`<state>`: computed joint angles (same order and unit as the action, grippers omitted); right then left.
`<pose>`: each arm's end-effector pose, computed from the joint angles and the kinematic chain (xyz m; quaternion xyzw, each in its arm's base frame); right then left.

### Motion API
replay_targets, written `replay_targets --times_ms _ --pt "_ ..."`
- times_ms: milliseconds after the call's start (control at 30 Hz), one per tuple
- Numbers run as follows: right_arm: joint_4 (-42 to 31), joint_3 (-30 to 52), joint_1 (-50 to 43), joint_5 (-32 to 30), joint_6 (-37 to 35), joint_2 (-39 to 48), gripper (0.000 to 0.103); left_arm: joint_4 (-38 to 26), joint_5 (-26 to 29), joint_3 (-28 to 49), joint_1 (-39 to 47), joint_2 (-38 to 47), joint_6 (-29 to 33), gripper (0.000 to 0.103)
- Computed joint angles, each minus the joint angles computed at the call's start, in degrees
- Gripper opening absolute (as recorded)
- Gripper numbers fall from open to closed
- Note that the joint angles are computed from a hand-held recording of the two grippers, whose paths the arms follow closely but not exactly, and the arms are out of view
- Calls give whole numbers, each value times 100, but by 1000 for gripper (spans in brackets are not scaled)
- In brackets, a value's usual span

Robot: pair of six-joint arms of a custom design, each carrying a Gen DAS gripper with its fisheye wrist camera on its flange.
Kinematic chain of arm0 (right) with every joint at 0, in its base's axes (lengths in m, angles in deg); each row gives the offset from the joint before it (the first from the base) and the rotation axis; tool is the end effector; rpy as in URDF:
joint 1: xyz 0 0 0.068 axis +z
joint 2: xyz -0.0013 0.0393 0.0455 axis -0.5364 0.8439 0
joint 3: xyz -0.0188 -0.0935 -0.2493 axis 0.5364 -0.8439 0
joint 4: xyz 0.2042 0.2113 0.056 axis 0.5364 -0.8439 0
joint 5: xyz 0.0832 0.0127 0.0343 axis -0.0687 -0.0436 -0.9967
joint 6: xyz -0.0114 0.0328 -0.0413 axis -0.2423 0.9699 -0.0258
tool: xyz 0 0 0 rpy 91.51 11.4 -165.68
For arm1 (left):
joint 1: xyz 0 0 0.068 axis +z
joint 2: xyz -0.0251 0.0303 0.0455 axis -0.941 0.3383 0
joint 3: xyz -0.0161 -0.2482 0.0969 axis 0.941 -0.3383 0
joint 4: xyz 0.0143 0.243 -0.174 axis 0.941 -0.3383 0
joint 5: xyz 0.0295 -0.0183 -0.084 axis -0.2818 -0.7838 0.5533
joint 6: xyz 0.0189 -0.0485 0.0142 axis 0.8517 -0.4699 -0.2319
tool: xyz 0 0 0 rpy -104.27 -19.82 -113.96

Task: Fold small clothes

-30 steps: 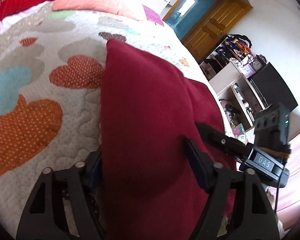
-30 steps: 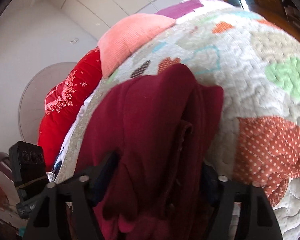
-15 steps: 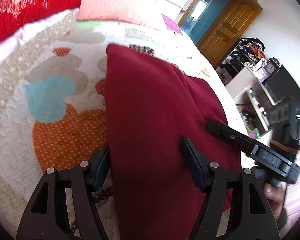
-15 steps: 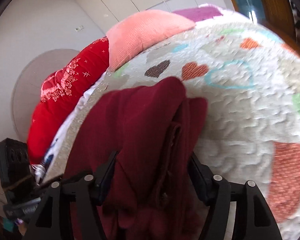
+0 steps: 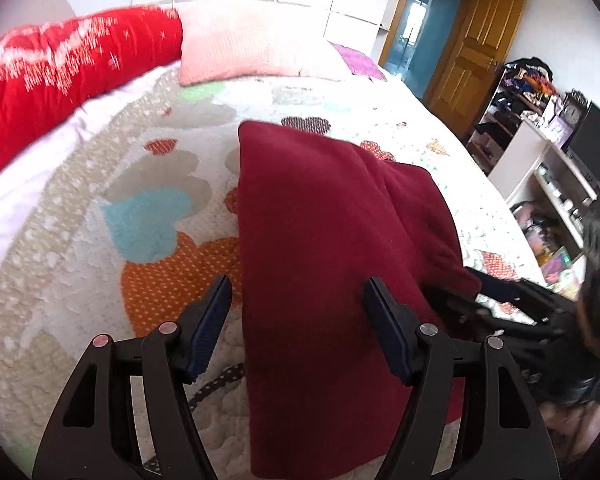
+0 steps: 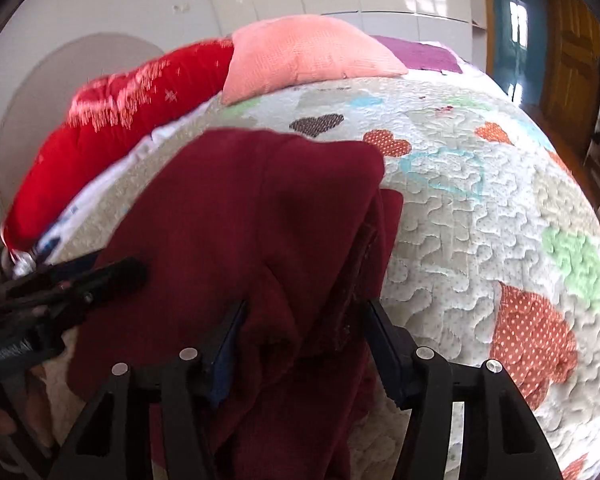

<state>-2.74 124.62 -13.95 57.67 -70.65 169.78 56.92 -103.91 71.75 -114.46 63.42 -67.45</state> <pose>0.3272 0.1183 0.1212 -0.1609 0.9271 0.1730 0.2909 0.2351 -0.2042 0.1430 -0.1430 0.9208 -0.0332 0.3614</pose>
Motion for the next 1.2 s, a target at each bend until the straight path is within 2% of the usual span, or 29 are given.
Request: replay_targets --times_ms 167,467,633,1200 --pt "-191 -232 -139 -223 199 -669 57 -395 -613 216 -265 38 -155 69" --pt "-253 -799 64 408 165 -1777 64 -908 -1060 427 -607 35 -526 69" --pt "-323 -874 30 369 209 -1870 65 -1136 -1145 594 -684 163 -631 69" --pt "-328 -809 -52 276 239 -1676 65 -1074 -1005 683 -614 365 -582 69"
